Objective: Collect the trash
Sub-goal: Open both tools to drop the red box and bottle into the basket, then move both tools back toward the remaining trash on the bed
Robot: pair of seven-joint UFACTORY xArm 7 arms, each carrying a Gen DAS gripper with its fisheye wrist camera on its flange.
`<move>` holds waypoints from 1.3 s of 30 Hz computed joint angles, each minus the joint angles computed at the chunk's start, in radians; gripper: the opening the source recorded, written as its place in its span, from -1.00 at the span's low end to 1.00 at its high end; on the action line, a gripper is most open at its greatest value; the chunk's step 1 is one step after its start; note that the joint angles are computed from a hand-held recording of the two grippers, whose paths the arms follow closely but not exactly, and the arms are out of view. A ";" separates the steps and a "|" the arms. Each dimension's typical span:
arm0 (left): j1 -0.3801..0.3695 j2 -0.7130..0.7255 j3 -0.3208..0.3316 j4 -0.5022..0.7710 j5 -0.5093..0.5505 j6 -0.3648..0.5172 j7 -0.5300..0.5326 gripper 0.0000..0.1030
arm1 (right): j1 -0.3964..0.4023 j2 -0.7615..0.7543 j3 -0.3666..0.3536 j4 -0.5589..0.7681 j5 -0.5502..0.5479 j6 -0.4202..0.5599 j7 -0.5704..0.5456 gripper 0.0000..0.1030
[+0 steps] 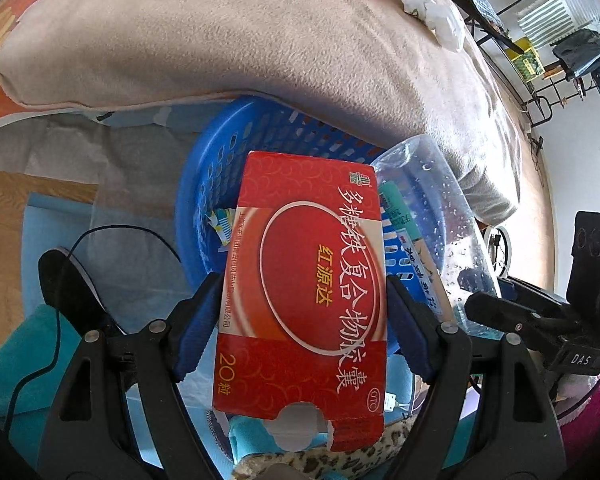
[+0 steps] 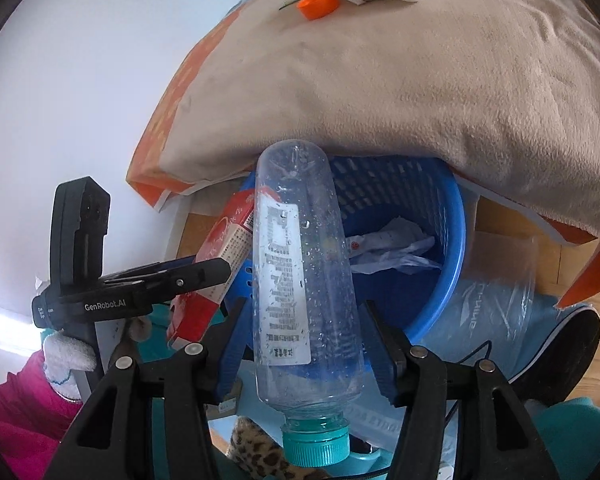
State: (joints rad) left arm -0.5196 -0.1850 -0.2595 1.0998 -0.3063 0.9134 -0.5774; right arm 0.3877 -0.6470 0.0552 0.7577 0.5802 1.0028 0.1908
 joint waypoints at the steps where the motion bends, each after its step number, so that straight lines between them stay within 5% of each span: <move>1: 0.000 0.000 0.000 0.001 0.001 -0.001 -0.001 0.59 | -0.002 -0.003 -0.004 -0.001 -0.001 0.002 -0.002 0.14; 7: -0.001 0.006 0.003 0.011 -0.013 -0.003 0.001 0.60 | -0.005 -0.018 0.002 0.004 -0.005 -0.022 0.010 0.33; 26: -0.005 0.010 -0.007 0.038 0.023 -0.026 -0.006 0.60 | -0.004 -0.032 0.005 0.018 -0.059 -0.047 0.004 0.33; 39: 0.008 0.048 -0.011 0.142 0.133 -0.029 -0.006 0.60 | -0.026 -0.024 0.022 0.067 -0.128 -0.095 0.028 0.54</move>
State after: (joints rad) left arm -0.5115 -0.1373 -0.2710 1.2414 -0.1728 0.8847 -0.5833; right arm 0.3612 -0.6707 0.0770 0.8248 0.4527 0.9081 0.2185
